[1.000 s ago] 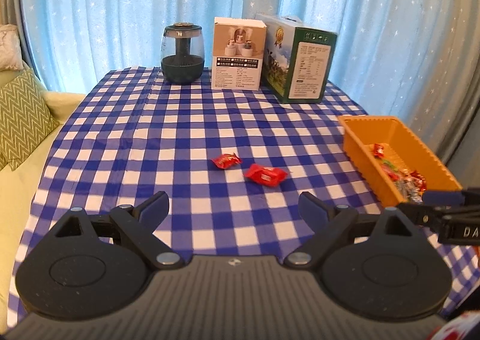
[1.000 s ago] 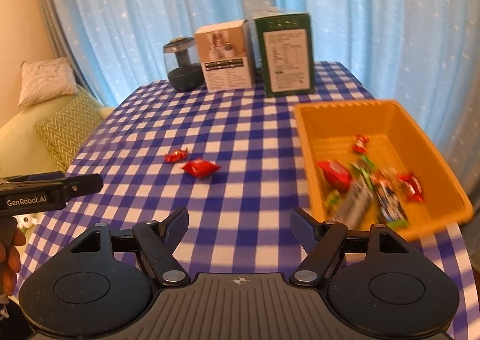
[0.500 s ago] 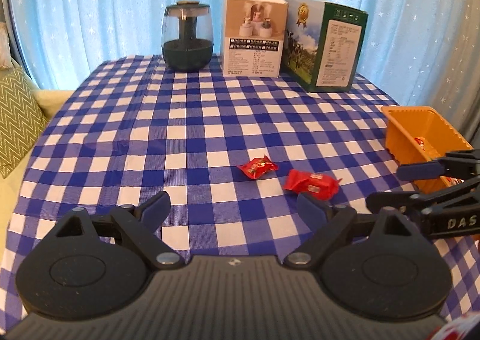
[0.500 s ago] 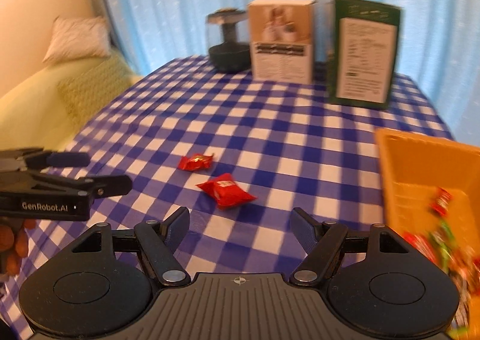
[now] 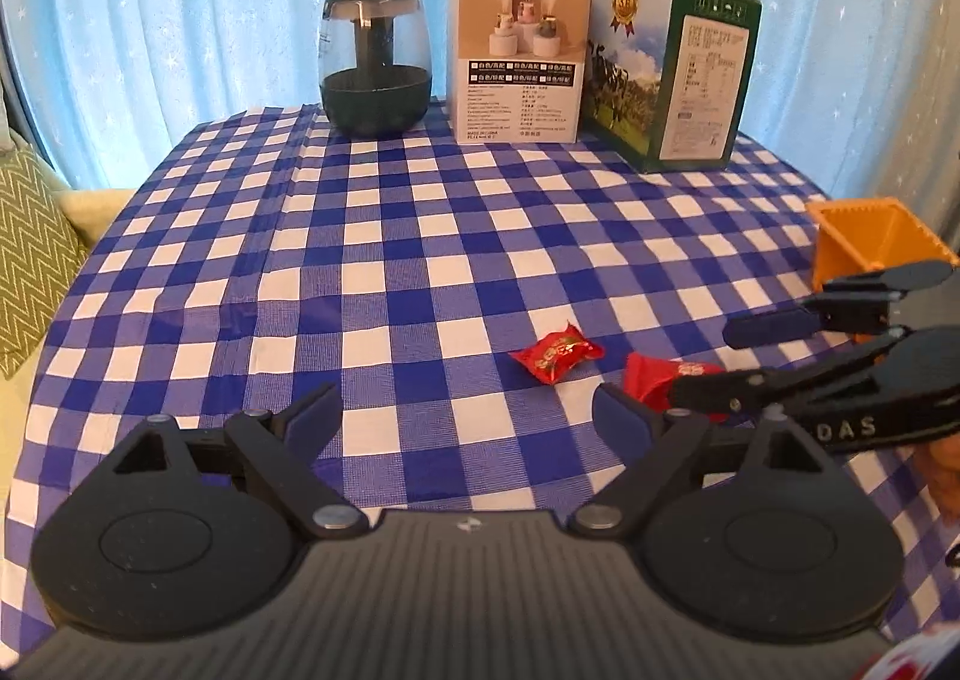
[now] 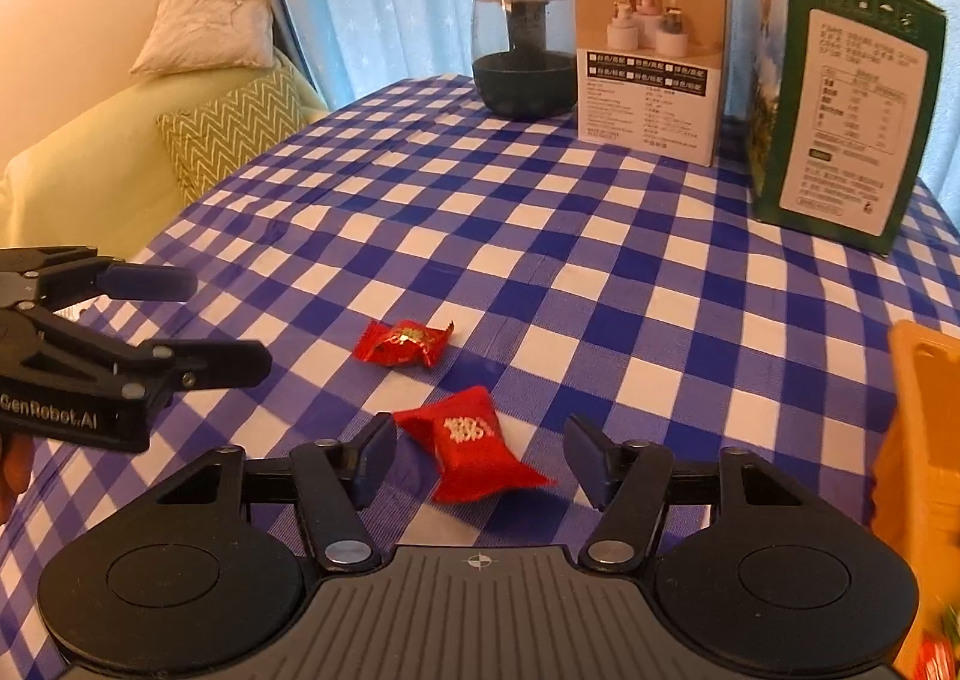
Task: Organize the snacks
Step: 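Move the right tool toward the larger red printed candy on the cloth, then grasp the red printed candy with the right tool while the left tool grasps the small red candy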
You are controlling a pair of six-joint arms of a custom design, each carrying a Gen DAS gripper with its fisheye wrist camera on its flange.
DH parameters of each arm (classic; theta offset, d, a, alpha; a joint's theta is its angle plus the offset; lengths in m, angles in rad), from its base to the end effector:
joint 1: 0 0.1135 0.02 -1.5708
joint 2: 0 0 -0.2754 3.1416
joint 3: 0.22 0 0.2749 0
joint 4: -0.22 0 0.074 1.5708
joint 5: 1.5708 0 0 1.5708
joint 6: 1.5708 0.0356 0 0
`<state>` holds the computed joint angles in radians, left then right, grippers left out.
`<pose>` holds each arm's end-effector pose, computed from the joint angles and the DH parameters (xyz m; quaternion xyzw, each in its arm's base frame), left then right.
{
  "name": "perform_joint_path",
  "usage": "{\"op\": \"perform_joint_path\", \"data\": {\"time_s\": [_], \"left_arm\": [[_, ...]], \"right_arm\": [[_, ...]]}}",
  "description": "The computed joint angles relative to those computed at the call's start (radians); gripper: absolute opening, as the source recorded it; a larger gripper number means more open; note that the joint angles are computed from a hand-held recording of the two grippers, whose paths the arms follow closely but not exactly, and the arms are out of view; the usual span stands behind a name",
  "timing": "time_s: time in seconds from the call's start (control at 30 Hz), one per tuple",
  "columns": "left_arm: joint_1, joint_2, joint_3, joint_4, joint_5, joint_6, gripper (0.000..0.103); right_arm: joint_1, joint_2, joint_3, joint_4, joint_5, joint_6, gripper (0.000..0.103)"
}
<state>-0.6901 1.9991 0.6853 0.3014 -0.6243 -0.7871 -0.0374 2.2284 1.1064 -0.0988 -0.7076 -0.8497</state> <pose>0.2562 -0.1846 0.0326 -0.1289 0.9096 0.0417 0.3927 0.3940 0.0084 0.0209 -0.4204 0.8248 0.2381 0.2939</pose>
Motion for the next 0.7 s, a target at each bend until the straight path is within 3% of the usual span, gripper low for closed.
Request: {"op": "perform_joint_path", "data": {"time_s": [0.13, 0.37, 0.53, 0.7], "left_arm": [[0.000, 0.010, 0.007, -0.005, 0.003, 0.008, 0.089], [0.003, 0.024, 0.022, -0.008, 0.010, 0.013, 0.089], [0.020, 0.042, 0.027, 0.013, 0.023, 0.025, 0.089], [0.049, 0.069, 0.030, 0.091, 0.050, 0.089, 0.086]], "right_arm": [[0.028, 0.018, 0.012, 0.014, 0.021, -0.039, 0.050], [0.046, 0.048, 0.027, -0.017, 0.070, -0.112, 0.042], [0.028, 0.054, 0.050, -0.048, 0.044, -0.044, 0.032], [0.009, 0.017, 0.014, 0.011, 0.032, 0.054, 0.026]]}}
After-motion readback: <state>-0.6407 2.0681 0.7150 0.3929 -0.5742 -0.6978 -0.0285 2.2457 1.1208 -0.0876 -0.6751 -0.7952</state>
